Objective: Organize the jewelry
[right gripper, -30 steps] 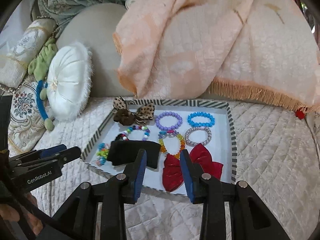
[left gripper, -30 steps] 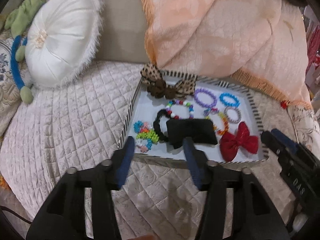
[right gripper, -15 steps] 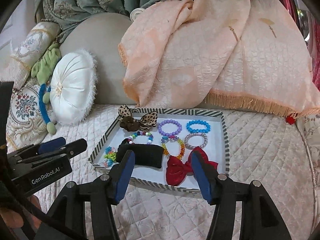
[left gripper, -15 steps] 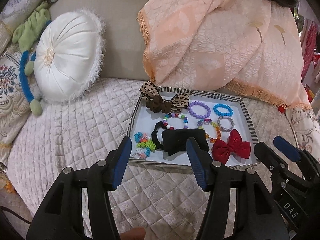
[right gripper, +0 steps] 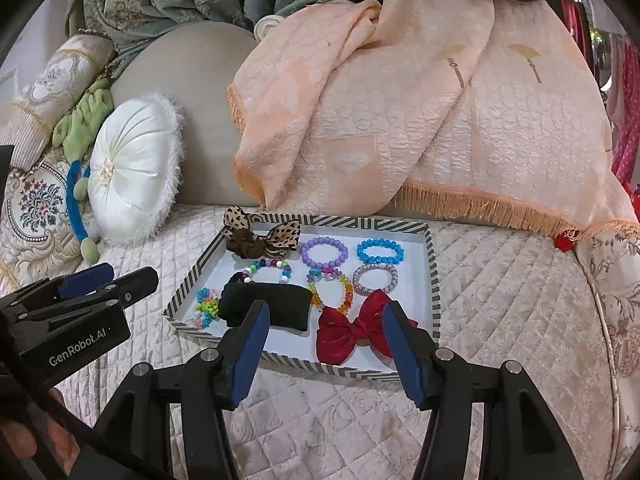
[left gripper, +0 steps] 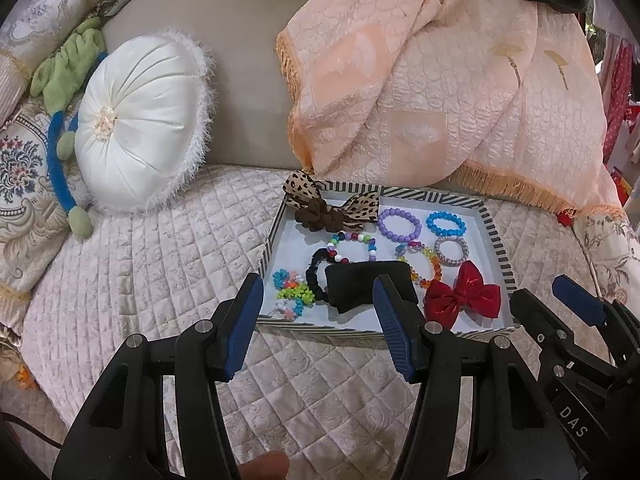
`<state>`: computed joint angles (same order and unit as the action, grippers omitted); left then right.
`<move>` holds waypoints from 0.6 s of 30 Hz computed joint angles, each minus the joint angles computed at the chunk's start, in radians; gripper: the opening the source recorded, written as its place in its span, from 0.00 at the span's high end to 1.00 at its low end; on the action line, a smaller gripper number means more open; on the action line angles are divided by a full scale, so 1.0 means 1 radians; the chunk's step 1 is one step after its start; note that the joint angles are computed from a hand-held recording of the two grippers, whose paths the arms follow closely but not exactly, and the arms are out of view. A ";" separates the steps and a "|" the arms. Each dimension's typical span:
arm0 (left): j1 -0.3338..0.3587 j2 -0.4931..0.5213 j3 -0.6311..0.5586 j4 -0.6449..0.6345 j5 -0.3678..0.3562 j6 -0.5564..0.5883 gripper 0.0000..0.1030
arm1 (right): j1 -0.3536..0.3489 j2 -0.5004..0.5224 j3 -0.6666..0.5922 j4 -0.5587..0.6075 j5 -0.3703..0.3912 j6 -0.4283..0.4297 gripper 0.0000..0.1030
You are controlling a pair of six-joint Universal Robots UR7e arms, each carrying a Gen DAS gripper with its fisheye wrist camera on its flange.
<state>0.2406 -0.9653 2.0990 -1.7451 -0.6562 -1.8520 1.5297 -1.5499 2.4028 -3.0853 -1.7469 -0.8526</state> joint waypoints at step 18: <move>-0.006 0.007 -0.020 0.062 0.005 -0.037 0.45 | 0.012 0.004 -0.009 0.023 -0.042 0.011 0.45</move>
<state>0.2347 -0.9580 2.0791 -1.6827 -0.6513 -1.8893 1.5419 -1.5460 2.3943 -3.0618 -1.7888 -0.8413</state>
